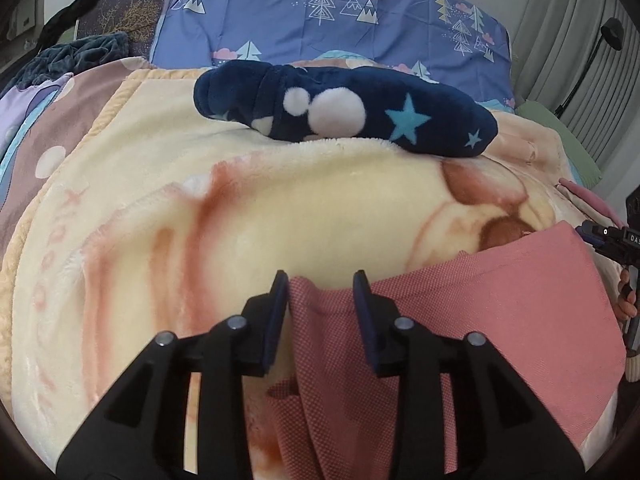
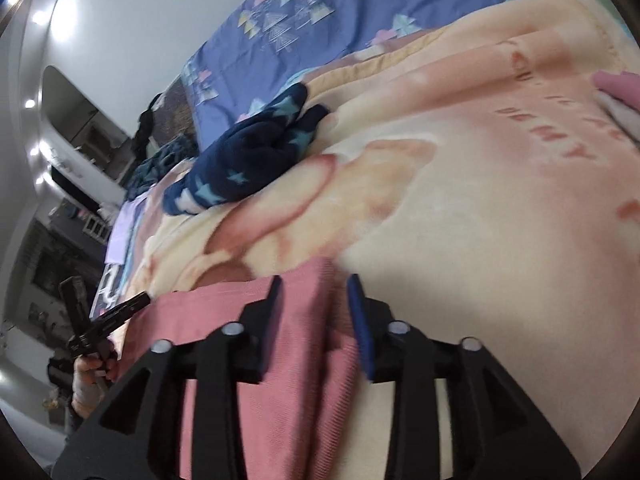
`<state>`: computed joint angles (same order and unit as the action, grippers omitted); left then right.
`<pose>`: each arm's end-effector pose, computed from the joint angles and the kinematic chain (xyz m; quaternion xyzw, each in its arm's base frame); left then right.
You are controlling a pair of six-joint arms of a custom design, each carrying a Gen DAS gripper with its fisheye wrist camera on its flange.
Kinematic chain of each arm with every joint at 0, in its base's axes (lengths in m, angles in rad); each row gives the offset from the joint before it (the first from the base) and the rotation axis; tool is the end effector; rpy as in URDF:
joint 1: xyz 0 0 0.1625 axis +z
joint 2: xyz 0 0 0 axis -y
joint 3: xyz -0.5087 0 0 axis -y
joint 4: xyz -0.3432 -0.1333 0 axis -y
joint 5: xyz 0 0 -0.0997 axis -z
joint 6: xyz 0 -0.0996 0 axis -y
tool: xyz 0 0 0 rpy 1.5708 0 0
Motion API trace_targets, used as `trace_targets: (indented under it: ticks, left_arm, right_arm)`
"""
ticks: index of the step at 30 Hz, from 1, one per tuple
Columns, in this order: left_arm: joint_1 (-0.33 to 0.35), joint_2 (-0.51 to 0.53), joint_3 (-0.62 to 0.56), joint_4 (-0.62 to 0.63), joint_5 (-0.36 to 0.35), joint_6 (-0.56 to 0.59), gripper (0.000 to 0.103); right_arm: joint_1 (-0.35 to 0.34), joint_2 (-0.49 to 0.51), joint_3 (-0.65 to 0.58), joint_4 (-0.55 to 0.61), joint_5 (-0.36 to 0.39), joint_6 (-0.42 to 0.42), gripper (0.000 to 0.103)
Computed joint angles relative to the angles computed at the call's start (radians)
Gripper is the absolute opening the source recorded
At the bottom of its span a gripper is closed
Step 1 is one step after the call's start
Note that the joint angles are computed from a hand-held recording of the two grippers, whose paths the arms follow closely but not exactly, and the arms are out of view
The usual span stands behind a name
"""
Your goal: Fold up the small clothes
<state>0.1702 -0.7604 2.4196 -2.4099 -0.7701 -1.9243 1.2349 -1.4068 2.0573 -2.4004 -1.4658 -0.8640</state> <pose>-0.3158 -0.2621 0.0510 -0.0686 0.8560 -0.3895 0.3329 -0.0198 -0.4929 0.3768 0.2641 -0.9589 0.1032 0.0073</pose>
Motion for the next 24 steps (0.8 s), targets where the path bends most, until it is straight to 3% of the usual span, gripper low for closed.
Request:
trace_targets:
  ticks: [1,2,3,4,5,7,9,10,12,14,16,17,19,22,24]
  left_arm:
    - [0.004,-0.002,-0.002,-0.003,-0.006,0.007,0.024]
    - [0.007,0.0,-0.007,0.002,-0.009,0.009,0.004]
    - [0.01,0.0,-0.013,0.012,-0.011,0.01,0.004]
    - [0.003,-0.002,-0.019,0.035,-0.007,-0.001,0.004]
    - [-0.016,-0.006,-0.029,0.076,0.014,-0.018,0.004]
    - [-0.064,-0.025,-0.038,0.14,0.064,-0.066,0.004]
    - [-0.096,-0.044,-0.038,0.168,0.108,-0.094,0.004]
    - [-0.095,-0.048,-0.045,0.188,0.12,-0.103,0.004]
    - [-0.046,-0.033,-0.057,0.164,0.105,-0.057,0.004]
    - [0.023,0.007,-0.07,0.125,0.055,0.014,0.009]
    - [0.071,0.043,-0.092,0.153,-0.01,0.021,0.018]
    - [0.062,0.049,-0.082,0.143,-0.007,0.01,0.02]
    - [0.017,0.032,-0.066,0.163,0.0,-0.05,0.024]
    - [-0.101,-0.008,-0.084,0.329,-0.024,-0.191,0.034]
    - [-0.187,-0.016,-0.07,0.315,-0.052,-0.227,0.037]
  right_arm:
    - [0.013,0.009,0.003,-0.003,-0.009,-0.001,0.044]
    - [0.023,0.015,0.006,-0.008,-0.023,-0.004,0.044]
    - [0.036,0.02,0.017,-0.027,-0.046,-0.009,0.032]
    - [0.048,0.025,0.032,-0.063,-0.073,-0.006,0.003]
    - [0.051,0.019,0.059,-0.121,-0.08,0.003,0.002]
    - [0.026,-0.025,0.082,-0.166,0.01,-0.017,0.002]
    - [-0.01,-0.078,0.062,-0.102,0.099,-0.022,0.002]
    - [-0.011,-0.081,0.064,-0.113,0.095,-0.021,0.002]
    - [0.009,-0.058,0.089,-0.232,0.001,0.0,0.002]
    - [0.006,-0.018,0.102,-0.303,-0.06,0.035,0.002]
    - [-0.009,0.006,0.092,-0.28,-0.088,0.064,0.004]
    - [-0.018,0.006,0.087,-0.257,-0.092,0.074,0.005]
    - [-0.037,-0.035,0.087,-0.223,-0.056,0.055,0.006]
    - [-0.068,-0.116,0.091,-0.171,-0.007,-0.006,0.009]
    - [-0.107,-0.194,0.09,-0.061,0.032,-0.083,0.009]
